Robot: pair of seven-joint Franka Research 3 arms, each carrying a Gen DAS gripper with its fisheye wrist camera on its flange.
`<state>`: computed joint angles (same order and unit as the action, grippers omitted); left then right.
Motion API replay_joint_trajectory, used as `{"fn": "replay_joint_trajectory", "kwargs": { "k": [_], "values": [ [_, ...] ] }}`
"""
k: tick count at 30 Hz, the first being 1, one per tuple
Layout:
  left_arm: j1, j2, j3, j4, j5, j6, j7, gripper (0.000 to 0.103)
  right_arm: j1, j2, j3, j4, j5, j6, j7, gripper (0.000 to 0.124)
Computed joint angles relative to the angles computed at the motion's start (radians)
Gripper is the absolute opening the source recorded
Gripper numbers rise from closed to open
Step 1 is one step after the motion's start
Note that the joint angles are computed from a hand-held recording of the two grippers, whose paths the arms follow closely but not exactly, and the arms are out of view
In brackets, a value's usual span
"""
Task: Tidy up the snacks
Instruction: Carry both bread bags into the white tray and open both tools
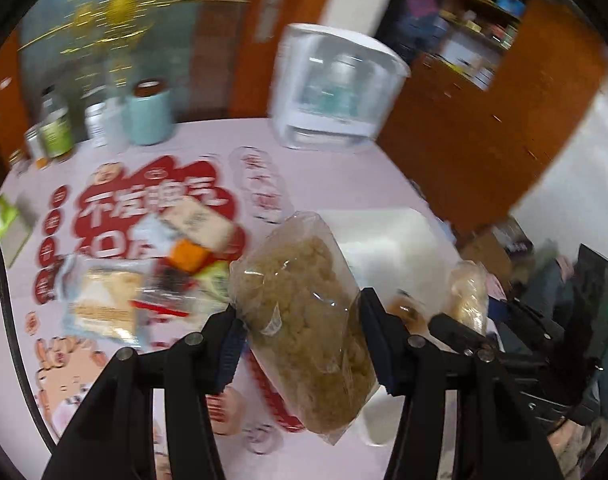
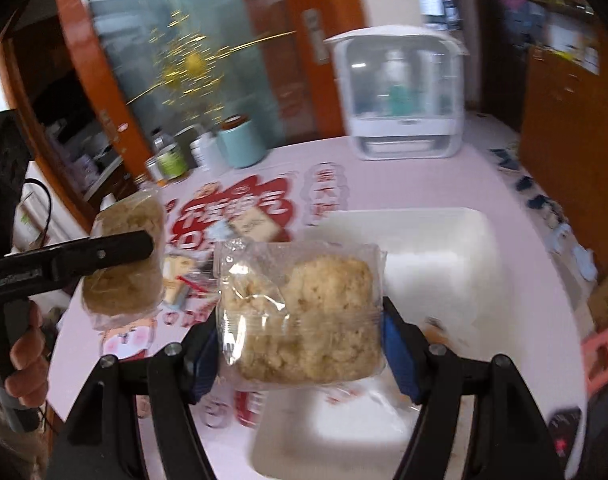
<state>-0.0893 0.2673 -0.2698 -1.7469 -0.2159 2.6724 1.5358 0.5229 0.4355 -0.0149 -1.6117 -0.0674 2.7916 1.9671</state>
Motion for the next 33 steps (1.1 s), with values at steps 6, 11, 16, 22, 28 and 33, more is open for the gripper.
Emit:
{"fn": "replay_joint_trajectory", "kwargs": {
  "k": [6,11,16,22,28,33],
  "values": [
    [-0.082,0.1,-0.036,0.113,0.055,-0.042,-0.002,0.053,-0.003,-0.129,-0.059,-0.221,-0.065,0.066,0.127,0.071],
    [-0.119,0.214,-0.051,0.218,0.078,-0.106,-0.049,0.053,-0.036,-0.135,-0.051,-0.276,-0.083,0.062,0.18,0.071],
    [-0.147,0.289,-0.05,0.27,0.124,-0.18,-0.05,0.055,-0.079,-0.116,-0.016,-0.291,-0.037,0.055,0.14,0.072],
    [-0.162,0.271,-0.029,0.214,0.189,-0.154,-0.077,0.086,-0.085,-0.079,-0.012,-0.267,-0.01,0.006,0.151,0.083],
    [-0.137,0.187,-0.033,0.094,0.2,-0.072,-0.068,0.094,-0.082,-0.098,-0.005,-0.31,0.032,0.066,0.14,0.092],
    [-0.123,0.085,-0.028,-0.064,0.211,0.016,-0.069,0.094,-0.039,-0.126,-0.02,-0.35,-0.012,0.101,0.157,0.092]
  ]
}}
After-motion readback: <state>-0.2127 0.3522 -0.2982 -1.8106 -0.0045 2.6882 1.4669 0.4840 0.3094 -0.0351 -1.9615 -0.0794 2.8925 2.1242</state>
